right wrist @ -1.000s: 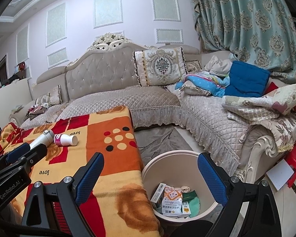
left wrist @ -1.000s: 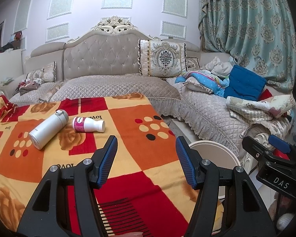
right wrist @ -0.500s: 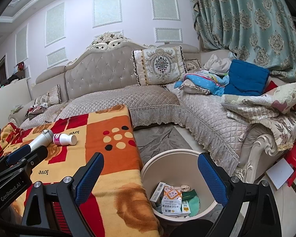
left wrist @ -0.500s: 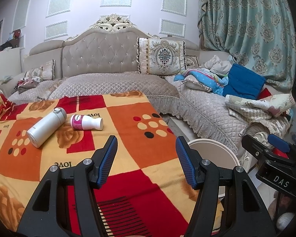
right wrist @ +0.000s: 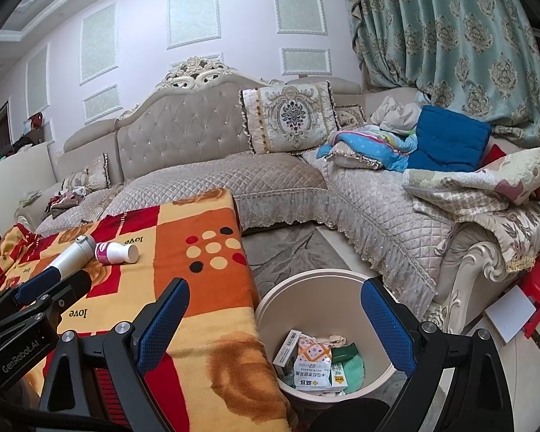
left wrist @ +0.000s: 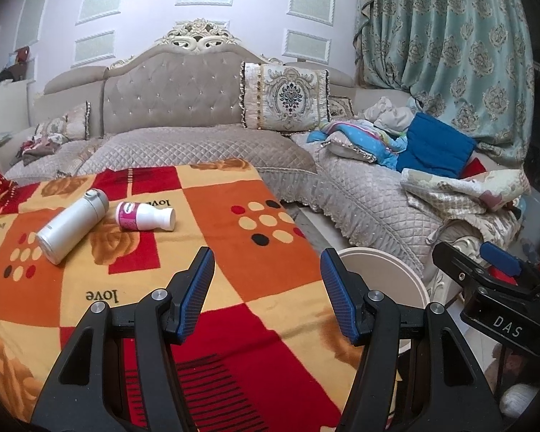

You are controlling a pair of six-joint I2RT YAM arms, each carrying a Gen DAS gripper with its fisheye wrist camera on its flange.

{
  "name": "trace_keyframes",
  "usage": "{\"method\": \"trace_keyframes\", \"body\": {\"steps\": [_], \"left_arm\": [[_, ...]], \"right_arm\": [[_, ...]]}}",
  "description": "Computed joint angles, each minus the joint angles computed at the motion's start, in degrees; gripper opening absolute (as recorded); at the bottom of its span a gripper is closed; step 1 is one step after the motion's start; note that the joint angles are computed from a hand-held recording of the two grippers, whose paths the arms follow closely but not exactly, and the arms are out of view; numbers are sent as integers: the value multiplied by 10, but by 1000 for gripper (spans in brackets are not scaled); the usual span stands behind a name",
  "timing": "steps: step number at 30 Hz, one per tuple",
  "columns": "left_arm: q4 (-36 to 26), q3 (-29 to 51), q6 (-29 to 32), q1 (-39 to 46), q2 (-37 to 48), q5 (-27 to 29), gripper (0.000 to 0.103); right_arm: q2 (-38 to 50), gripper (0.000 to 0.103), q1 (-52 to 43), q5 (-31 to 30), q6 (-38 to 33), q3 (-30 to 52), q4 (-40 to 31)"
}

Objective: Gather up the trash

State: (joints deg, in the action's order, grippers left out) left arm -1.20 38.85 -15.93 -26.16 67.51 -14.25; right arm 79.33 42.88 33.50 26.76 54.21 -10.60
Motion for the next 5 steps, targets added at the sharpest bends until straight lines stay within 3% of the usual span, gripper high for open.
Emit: {"method": "trace_keyframes", "body": {"steps": [5], "left_arm": [[-2, -1, 4, -4, 1, -16, 60]], "right_arm": [[5, 95, -5, -4, 1, 3, -2]]}}
